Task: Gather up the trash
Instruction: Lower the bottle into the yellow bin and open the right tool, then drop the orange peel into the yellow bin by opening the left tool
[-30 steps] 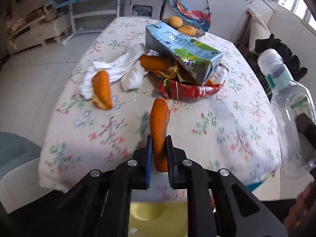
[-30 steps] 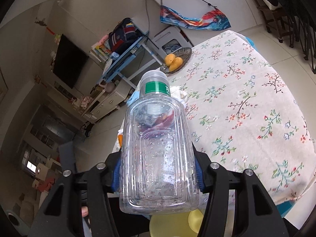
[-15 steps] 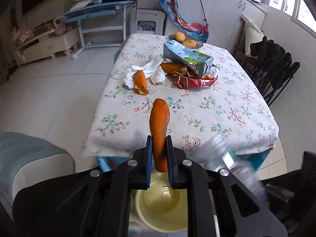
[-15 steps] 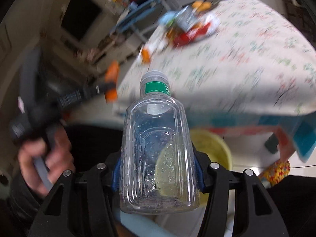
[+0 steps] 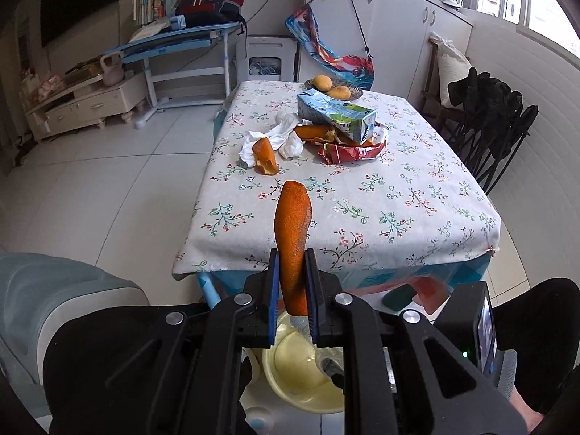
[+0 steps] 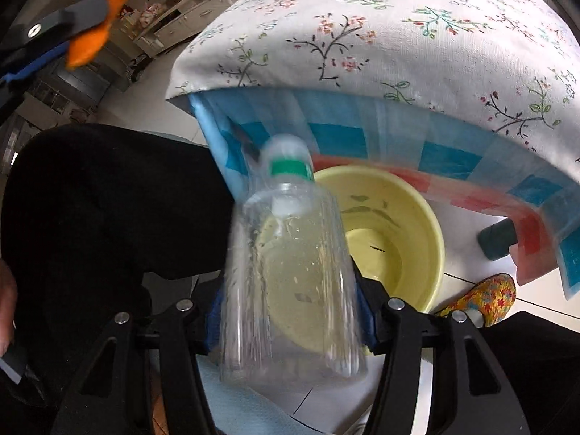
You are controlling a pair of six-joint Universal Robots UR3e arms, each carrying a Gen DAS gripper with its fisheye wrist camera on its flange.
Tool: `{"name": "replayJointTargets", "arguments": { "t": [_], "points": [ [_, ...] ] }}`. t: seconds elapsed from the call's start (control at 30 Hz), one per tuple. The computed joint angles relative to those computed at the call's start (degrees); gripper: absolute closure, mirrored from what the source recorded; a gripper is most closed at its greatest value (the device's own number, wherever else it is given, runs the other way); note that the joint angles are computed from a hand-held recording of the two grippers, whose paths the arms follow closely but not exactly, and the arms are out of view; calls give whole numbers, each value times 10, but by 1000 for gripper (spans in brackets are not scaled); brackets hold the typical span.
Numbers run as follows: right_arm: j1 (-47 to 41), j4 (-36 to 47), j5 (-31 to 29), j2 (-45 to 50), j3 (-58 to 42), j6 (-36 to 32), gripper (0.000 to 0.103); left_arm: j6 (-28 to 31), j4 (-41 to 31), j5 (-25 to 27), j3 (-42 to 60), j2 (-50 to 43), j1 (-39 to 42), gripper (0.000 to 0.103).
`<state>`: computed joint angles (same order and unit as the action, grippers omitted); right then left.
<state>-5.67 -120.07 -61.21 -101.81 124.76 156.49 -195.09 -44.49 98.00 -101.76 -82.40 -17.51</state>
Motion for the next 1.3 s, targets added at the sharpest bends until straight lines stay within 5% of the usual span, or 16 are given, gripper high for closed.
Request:
{"name": "replayJointTargets", "arguments": {
  "t": [0.4, 0.87, 1.0, 1.13, 1.3],
  "points": [
    [-40, -45, 26, -91, 23, 36, 45, 5, -3, -4, 1, -3, -12, 90],
    [-237, -120, 136, -296, 108, 91, 34, 60, -73, -37, 33, -93, -87, 90],
    [-272, -91, 158, -307, 110, 80, 33, 61, -88, -36, 30, -108, -95, 84],
    [-282, -76, 165, -318, 115, 72, 33, 57, -90, -43, 20, -106, -83, 60],
    [-286, -68, 167, -324, 114, 67, 33, 41, -50, -51, -10, -79, -60, 54]
  ]
}}
